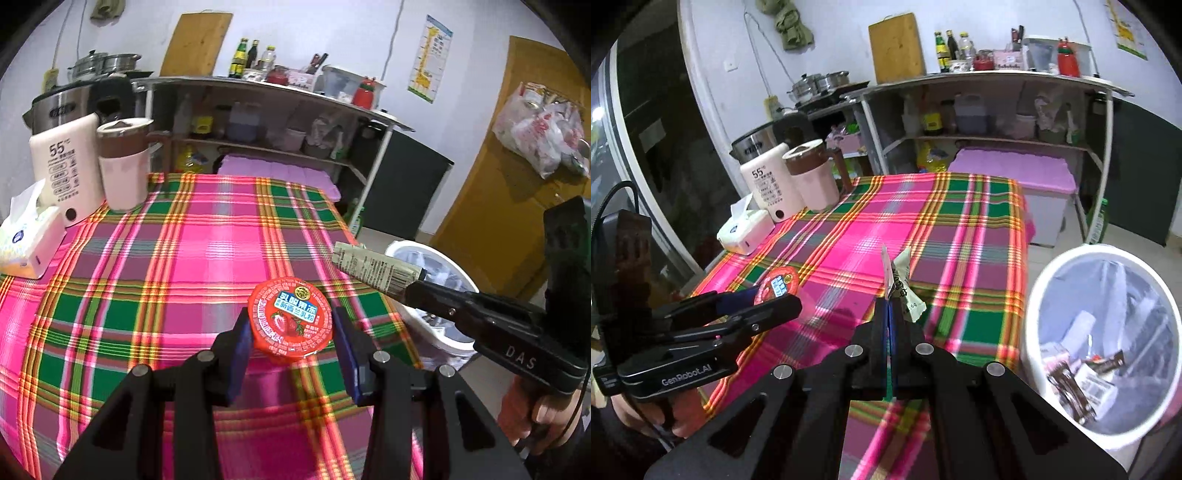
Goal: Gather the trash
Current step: 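Carry the red-lidded cup and paper strip over the white bin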
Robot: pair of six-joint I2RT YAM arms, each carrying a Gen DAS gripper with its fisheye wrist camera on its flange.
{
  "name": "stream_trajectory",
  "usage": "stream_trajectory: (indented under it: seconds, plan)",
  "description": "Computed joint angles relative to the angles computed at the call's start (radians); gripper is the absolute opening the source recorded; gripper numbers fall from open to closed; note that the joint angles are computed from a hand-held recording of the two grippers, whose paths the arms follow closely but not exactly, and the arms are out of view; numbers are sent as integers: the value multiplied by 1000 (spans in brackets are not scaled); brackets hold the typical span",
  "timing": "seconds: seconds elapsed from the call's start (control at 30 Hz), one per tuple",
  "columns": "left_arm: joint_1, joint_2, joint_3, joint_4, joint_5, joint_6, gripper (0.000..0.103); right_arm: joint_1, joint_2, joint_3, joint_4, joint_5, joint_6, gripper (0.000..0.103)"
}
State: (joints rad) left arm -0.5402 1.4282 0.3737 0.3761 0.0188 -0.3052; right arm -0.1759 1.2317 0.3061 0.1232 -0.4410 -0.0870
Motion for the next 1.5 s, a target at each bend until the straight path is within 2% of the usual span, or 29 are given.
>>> stream_trajectory:
  seconds: [0.3,0.53,0.77,1.0,1.5]
  plan:
    - [-137,-9,36,-34,-64,-34,44,-209,-215,-55,-185,-106,-100,0]
    - [-221,46,94,-39,-87,-48,44,-393,-258,-50,-282,-192,-202,0]
    - [-275,122,157,-28,-88,-52,44,-586,-188,-26,-322,-267,-321,0]
    - [-308,190,223,-27,-80,-46,44,-701,-98,5,-316,-300,-380,0]
    - [-334,347,378,-39,-47,-30,44,-803,59,44,-220,-290,-400,0]
